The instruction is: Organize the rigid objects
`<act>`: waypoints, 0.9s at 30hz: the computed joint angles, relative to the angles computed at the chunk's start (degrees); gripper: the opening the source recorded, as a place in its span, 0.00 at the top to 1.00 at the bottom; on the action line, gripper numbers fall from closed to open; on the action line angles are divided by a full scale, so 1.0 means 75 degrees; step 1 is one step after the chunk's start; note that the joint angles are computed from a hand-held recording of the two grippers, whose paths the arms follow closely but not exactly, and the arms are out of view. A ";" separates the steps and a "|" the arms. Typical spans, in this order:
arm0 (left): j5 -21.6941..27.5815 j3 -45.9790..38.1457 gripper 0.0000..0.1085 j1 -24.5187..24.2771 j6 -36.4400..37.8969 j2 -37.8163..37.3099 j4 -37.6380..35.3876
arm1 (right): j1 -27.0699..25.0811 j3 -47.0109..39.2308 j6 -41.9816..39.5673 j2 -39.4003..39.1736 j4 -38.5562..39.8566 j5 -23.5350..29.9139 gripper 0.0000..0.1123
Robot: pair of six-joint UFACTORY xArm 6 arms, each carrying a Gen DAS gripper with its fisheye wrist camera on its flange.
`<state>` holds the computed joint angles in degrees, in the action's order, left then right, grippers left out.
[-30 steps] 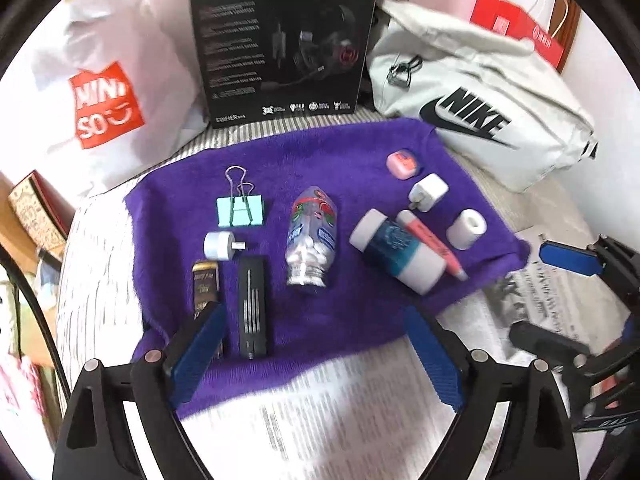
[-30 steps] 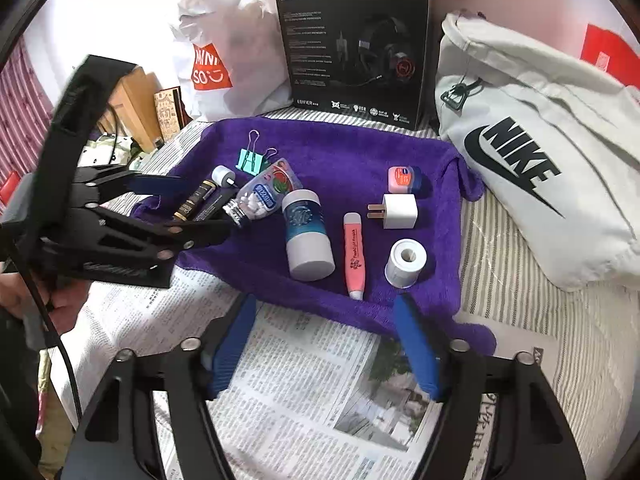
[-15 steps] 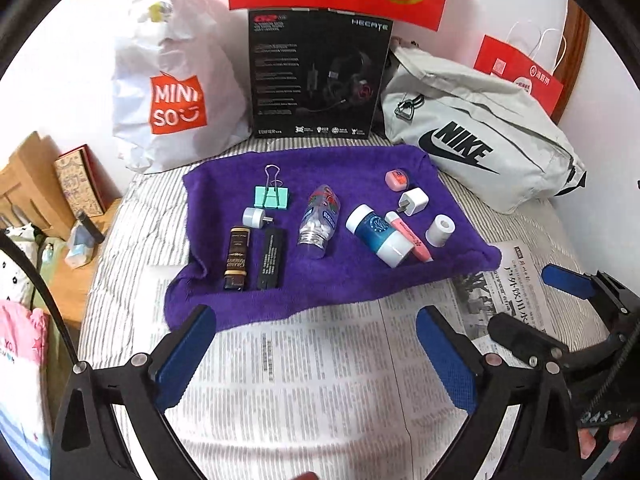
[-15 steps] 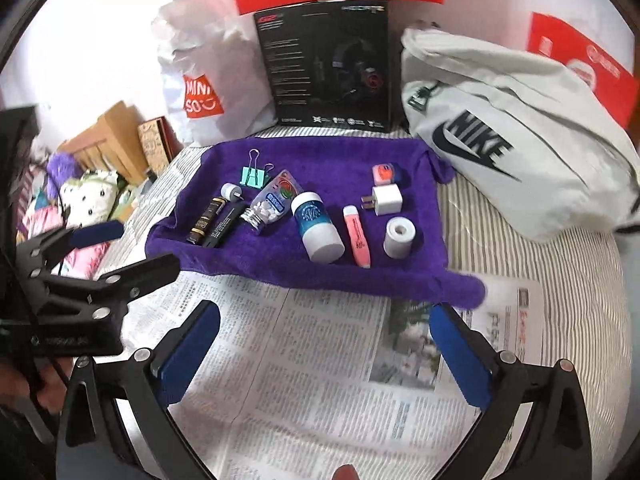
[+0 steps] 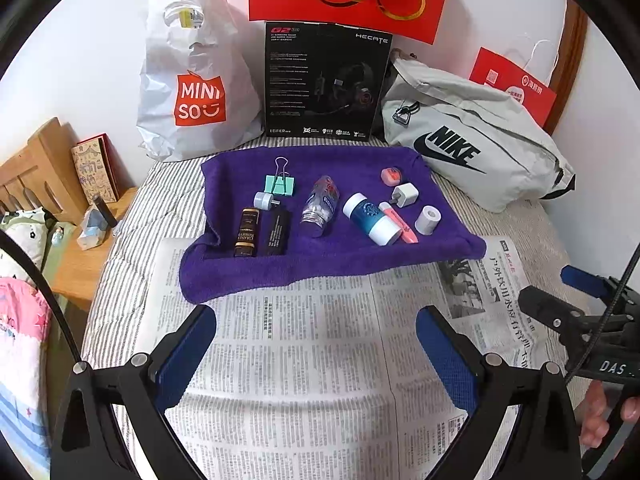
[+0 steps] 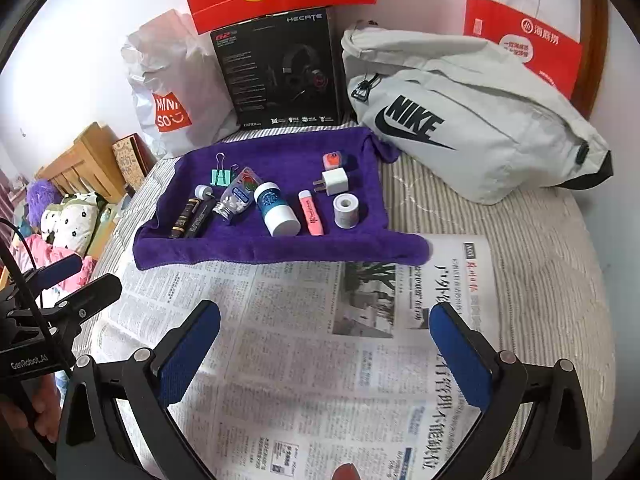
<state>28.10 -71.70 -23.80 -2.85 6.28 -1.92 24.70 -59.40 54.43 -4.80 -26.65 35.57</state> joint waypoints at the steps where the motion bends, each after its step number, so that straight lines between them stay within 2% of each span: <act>1: 0.0014 0.0027 0.07 -0.0007 0.0000 -0.0024 0.0037 | 0.0016 0.0024 0.0005 -0.0035 -0.0010 0.0030 0.08; 27: 0.0259 0.0246 0.07 0.0072 0.0096 -0.0365 -0.0025 | 0.0222 0.0298 0.0293 -0.0387 -0.0192 0.0281 0.08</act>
